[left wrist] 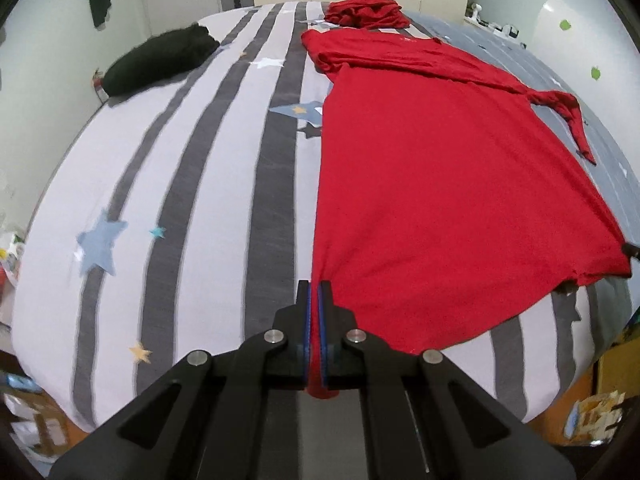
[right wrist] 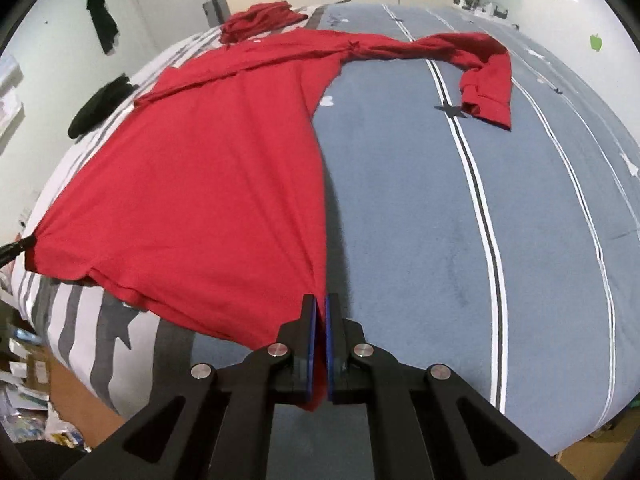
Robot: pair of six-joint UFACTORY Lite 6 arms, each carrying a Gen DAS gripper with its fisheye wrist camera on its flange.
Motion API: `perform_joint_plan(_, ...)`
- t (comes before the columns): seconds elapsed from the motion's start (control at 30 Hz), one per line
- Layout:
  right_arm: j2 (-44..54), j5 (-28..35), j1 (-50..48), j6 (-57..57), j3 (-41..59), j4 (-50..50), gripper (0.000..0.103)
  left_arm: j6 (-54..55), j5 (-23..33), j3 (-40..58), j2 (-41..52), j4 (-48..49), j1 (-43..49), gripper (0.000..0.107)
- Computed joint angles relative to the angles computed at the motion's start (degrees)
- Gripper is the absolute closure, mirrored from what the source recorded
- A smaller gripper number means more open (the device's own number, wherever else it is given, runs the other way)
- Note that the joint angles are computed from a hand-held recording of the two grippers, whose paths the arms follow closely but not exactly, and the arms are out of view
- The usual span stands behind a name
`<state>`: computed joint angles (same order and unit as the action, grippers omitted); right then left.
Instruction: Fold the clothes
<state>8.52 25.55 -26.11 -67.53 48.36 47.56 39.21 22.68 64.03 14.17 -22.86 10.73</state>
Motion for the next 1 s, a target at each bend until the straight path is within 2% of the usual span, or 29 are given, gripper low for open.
perform_joint_plan(0.07,-0.85,1.31,-0.29,-0.68,-0.46,-0.47,0.100,0.81,0.77,0.58,0.36,0.58,0.76,0.105)
perform_joint_plan(0.2,-1.49,-2.97,3.39,-1.01,-5.59,-1.38,0.100,-3.33,-2.54,-2.83,1.33,5.53,-0.52,0.106)
perform_joint_plan(0.37,3.45,-8.26,3.59,-7.02,-7.42,7.49,0.100,-13.50,-7.61,-6.21,3.97,15.13,-2.91,0.105)
perform_joint_plan(0.47,1.78,-6.80,2.32,-2.87,-6.24,4.05,0.100,-10.24,-5.69,-4.30,2.38,9.81,-0.89,0.105)
perform_joint_plan(0.6,0.77,1.10,-3.49,0.77,-1.48,1.09,0.100,-5.17,-1.62,-1.28,2.38,4.38,0.92,0.105)
perform_joint_plan(0.67,0.69,-1.45,-0.59,3.47,-1.97,-3.22,0.099,-8.15,-3.43,-2.62,3.62,10.36,-1.12,0.104)
perform_joint_plan(0.77,2.74,-5.80,5.27,12.52,-3.42,-12.51,0.098,-19.80,-2.55,-3.16,7.38,24.20,-3.52,0.103)
perform_joint_plan(0.83,3.09,-8.29,8.06,21.99,-4.84,-20.87,0.095,-19.85,-1.13,-3.55,5.18,22.87,-2.90,0.103)
perform_joint_plan(0.93,-0.98,-6.24,8.04,33.80,-5.95,-29.05,0.087,-15.01,1.36,-3.83,1.63,16.10,-0.68,0.103)
perform_joint_plan(1.0,-5.40,-3.95,7.56,39.50,-6.07,-32.28,0.087,-13.88,2.74,-3.32,-0.03,13.90,0.19,0.103)
